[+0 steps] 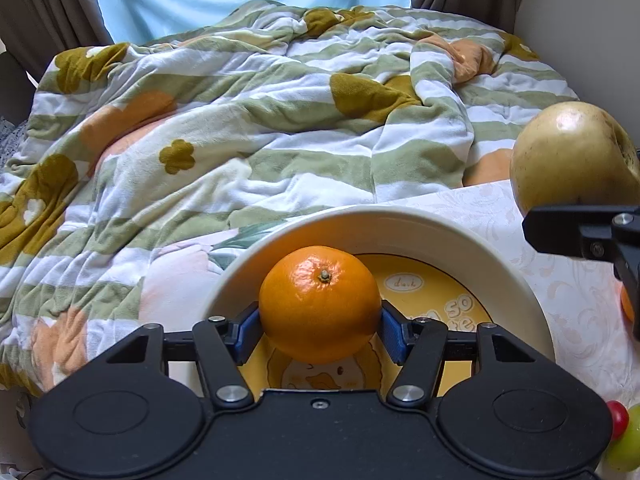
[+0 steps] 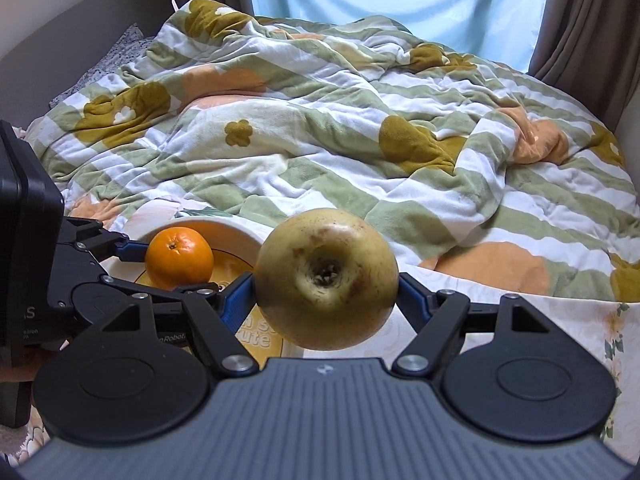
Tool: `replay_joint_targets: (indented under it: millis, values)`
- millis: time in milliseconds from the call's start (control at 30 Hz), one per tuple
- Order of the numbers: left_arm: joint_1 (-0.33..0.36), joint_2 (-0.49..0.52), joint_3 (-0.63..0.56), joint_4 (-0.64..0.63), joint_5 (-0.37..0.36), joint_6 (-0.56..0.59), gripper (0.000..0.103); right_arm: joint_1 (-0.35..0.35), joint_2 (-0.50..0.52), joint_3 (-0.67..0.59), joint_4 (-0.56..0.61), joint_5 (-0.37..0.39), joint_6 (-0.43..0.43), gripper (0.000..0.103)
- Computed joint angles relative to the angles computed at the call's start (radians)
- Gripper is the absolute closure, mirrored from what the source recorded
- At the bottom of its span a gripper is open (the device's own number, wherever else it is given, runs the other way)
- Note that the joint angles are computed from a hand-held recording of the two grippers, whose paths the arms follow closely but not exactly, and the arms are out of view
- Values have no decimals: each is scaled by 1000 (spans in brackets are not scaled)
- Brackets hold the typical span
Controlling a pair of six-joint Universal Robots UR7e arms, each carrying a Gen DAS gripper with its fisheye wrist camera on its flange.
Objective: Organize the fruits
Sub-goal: 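Carry the orange into the duck bowl with the left tool while the right tool carries the yellow apple there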
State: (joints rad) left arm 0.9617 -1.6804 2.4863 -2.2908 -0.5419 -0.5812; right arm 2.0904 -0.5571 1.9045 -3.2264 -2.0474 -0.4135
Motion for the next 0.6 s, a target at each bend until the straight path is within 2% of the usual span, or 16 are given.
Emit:
replay_joint_targets:
  millis: [33, 67, 133, 200, 333, 600]
  values:
    - [-9, 0, 8, -13, 13, 6, 31, -2, 1, -2, 2, -1, 2, 13]
    - [-18, -3, 13, -13, 22, 12, 15, -3, 0, -4, 3, -3, 4, 13]
    - [-40, -20, 26, -25, 41, 29, 4, -3, 0, -7, 7, -7, 11, 13]
    - [-61, -51, 31, 24, 50, 4, 4, -3, -4, -9, 11, -5, 15, 13]
    - [-111, -152, 38, 207, 49, -128, 4, 4, -10, -8, 18, -1, 6, 13]
    - [-292, -378, 46, 743, 35, -571, 4, 25, 10, -14, 48, 27, -47, 13]
